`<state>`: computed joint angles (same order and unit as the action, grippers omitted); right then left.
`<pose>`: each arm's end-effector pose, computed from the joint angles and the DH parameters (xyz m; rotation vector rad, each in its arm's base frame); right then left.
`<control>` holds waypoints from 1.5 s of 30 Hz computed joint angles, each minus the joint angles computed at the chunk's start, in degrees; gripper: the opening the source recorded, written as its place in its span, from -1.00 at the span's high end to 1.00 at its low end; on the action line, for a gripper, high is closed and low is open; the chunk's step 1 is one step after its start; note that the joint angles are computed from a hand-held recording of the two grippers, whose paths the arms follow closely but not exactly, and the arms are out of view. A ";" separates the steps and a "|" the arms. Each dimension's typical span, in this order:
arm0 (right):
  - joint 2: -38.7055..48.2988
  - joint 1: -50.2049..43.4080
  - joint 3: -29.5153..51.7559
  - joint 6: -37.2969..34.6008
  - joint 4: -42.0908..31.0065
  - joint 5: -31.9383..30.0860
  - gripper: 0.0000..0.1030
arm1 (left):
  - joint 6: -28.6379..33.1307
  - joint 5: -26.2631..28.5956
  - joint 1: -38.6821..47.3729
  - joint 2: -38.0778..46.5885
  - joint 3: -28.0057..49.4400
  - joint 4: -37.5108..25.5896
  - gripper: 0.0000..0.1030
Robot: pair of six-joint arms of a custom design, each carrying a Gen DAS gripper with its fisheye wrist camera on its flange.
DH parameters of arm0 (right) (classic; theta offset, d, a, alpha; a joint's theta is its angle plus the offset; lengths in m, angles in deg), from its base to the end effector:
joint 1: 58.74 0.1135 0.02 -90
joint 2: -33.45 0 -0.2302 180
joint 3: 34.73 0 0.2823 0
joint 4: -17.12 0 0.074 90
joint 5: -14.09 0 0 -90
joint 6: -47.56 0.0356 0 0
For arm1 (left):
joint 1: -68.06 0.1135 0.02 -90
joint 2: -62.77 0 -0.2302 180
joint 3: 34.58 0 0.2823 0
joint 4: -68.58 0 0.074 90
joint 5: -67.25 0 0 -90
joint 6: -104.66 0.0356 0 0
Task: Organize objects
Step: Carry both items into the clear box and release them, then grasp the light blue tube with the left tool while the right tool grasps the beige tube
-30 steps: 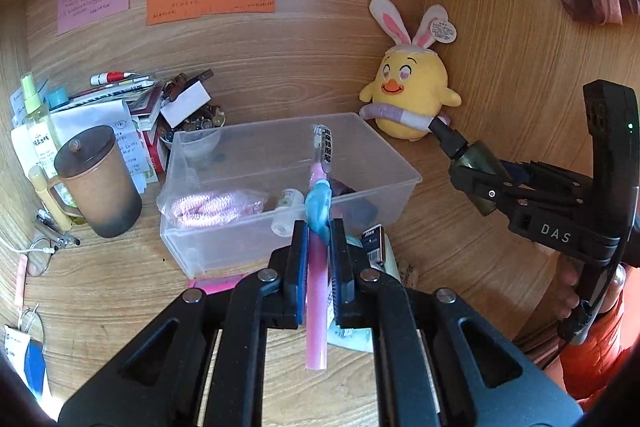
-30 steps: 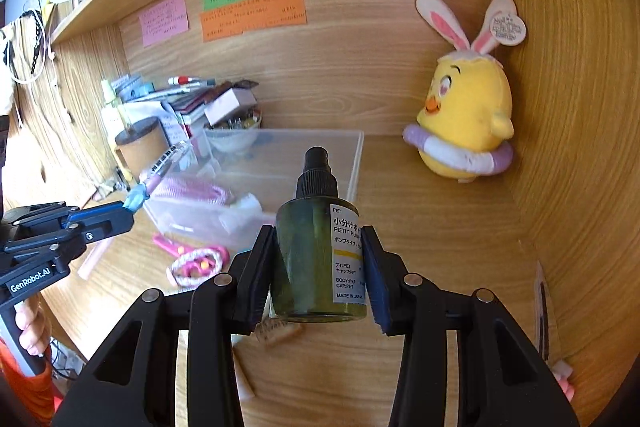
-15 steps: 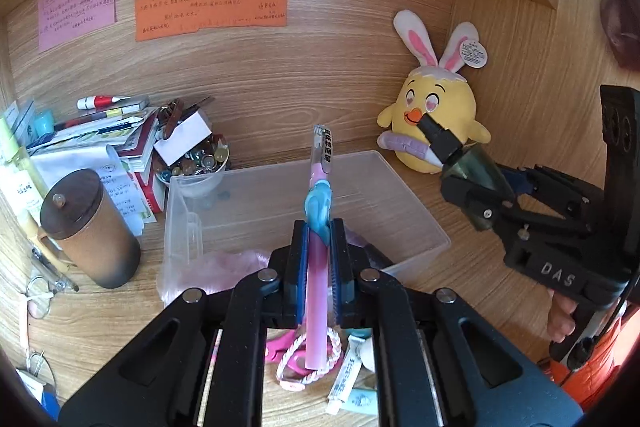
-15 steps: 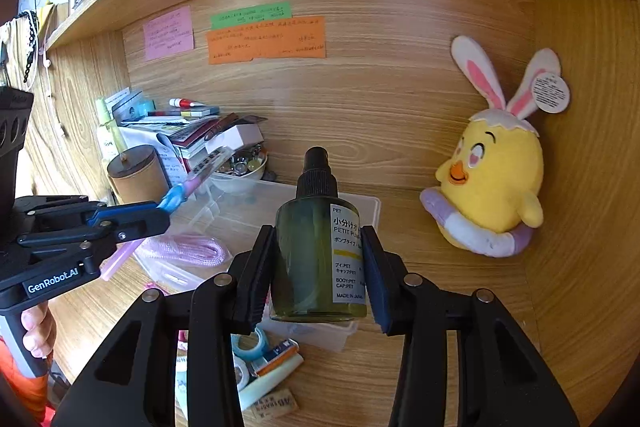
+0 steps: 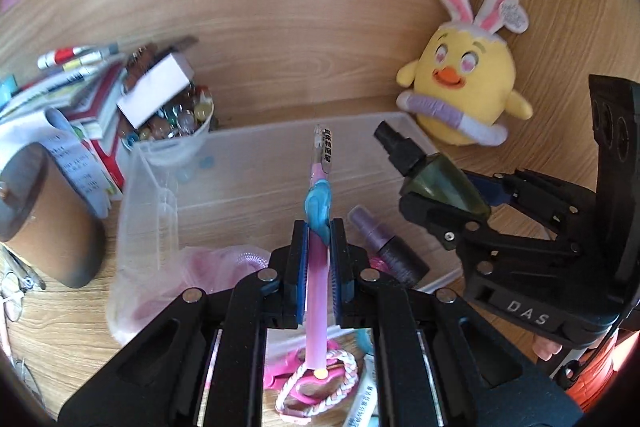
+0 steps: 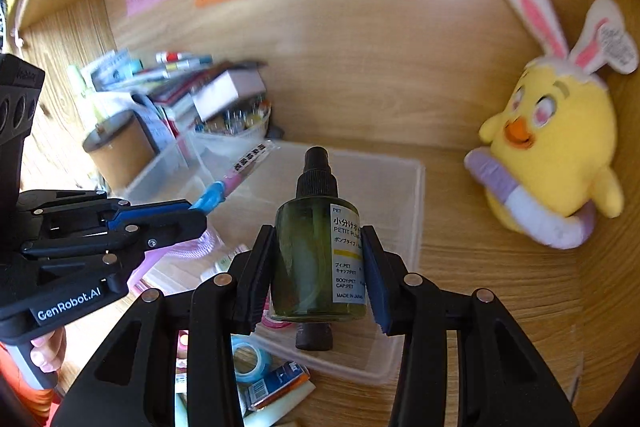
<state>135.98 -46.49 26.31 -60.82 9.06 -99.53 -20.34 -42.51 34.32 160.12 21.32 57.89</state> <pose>0.3396 0.0883 0.0701 -0.8059 2.2482 0.4503 0.2786 -0.1716 0.0701 -0.1703 2.4058 -0.1200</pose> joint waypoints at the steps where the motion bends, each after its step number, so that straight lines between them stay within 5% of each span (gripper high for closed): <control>1: 1.05 0.20 0.68 -0.15 -0.18 0.21 0.25 | 0.08 0.26 0.25 0.84 0.32 0.18 0.82; 16: 5.55 3.76 3.04 -2.94 -1.28 4.06 0.25 | 1.26 1.93 1.19 2.44 0.90 0.24 0.82; 24: 0.51 2.00 -0.91 -3.53 -1.46 1.91 0.22 | 0.18 -3.07 -2.91 -4.55 -2.85 -1.83 0.80; 30: -7.66 -1.29 -7.57 -4.37 -0.97 -1.41 0.00 | -2.23 -8.43 -7.44 -11.10 -6.98 -3.62 0.36; 38: -16.46 -7.05 -17.65 -8.15 -0.97 -5.40 -0.14 | -10.91 -15.96 -16.63 -12.95 -10.41 -7.43 -0.65; 45: -18.69 -12.30 -23.94 -13.98 -2.28 -7.08 -0.14 | -20.59 -15.76 -22.80 -6.50 -9.83 -9.69 -0.79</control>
<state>117.30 -58.79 2.37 -74.80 6.78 -106.61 -40.93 -58.27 11.52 153.62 11.48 48.20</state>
